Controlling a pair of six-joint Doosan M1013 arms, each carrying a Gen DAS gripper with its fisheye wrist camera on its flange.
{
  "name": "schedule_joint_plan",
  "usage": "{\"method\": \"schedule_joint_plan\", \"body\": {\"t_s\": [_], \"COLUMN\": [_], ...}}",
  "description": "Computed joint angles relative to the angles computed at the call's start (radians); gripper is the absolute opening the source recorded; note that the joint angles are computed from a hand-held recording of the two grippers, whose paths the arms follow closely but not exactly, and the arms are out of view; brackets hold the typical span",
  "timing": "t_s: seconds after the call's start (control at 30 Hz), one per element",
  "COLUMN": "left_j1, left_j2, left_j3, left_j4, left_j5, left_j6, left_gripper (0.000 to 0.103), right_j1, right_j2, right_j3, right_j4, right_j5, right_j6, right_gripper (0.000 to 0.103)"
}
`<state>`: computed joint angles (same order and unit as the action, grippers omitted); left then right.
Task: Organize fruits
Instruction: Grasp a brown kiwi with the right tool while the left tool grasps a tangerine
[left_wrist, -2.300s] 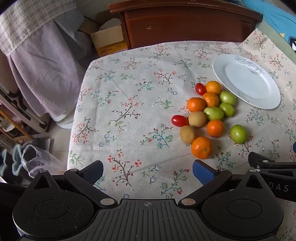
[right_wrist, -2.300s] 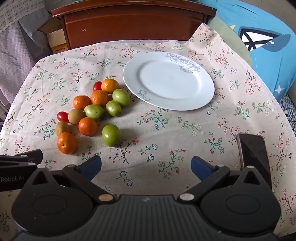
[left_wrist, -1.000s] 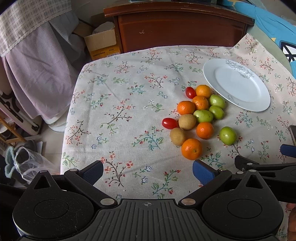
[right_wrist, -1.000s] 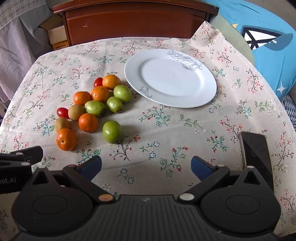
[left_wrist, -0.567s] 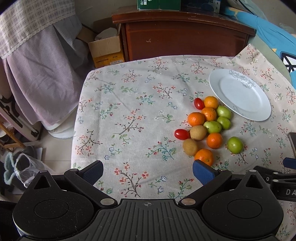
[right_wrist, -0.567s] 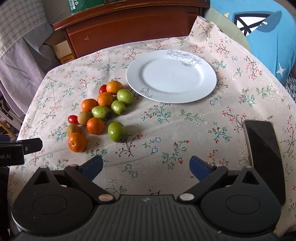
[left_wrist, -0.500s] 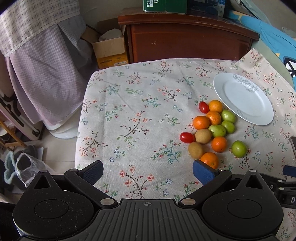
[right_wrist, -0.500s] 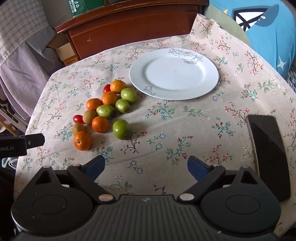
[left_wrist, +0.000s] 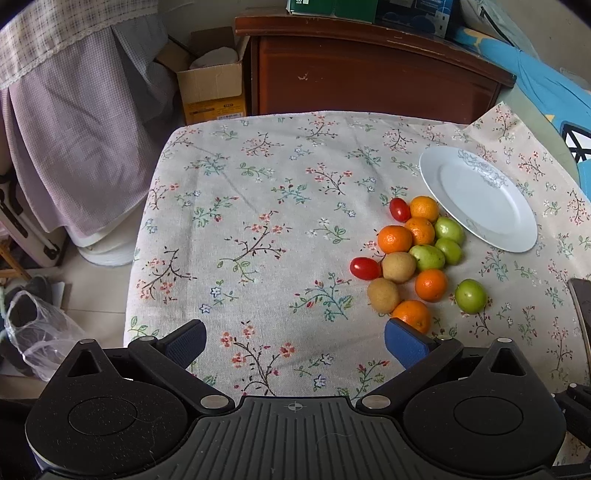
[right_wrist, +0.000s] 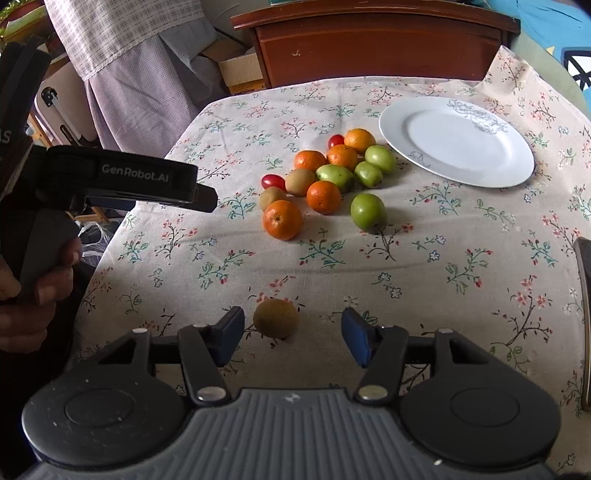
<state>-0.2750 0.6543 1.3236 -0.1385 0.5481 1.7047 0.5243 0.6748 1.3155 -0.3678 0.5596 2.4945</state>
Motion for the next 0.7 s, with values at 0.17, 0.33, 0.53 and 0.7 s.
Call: {"method": "schedule_joint_plan", "body": {"t_s": [0.17, 0.33, 0.53, 0.7], "left_j1": [0.004, 0.003, 0.002, 0.000], "left_j2": [-0.007, -0.011, -0.012, -0.002], "left_j3": [0.014, 0.025, 0.035, 0.028], "left_j4": [-0.095, -0.195, -0.335, -0.410], "left_j5": [-0.030, -0.049, -0.047, -0.005], "left_j6": [0.097, 0.221, 0.400, 0.486], "left_gripper": [0.101, 0.101, 0.094, 0.085], "right_j1": [-0.003, 0.000, 0.003, 0.004], "right_j2": [0.006, 0.007, 0.005, -0.005], "right_j3": [0.003, 0.012, 0.006, 0.012], "right_j4": [0.023, -0.001, -0.084, -0.281], "right_j5": [-0.025, -0.070, -0.030, 0.061], "right_j6": [-0.011, -0.025, 0.058, 0.317], "right_gripper": [0.043, 0.027, 0.027, 0.027]}}
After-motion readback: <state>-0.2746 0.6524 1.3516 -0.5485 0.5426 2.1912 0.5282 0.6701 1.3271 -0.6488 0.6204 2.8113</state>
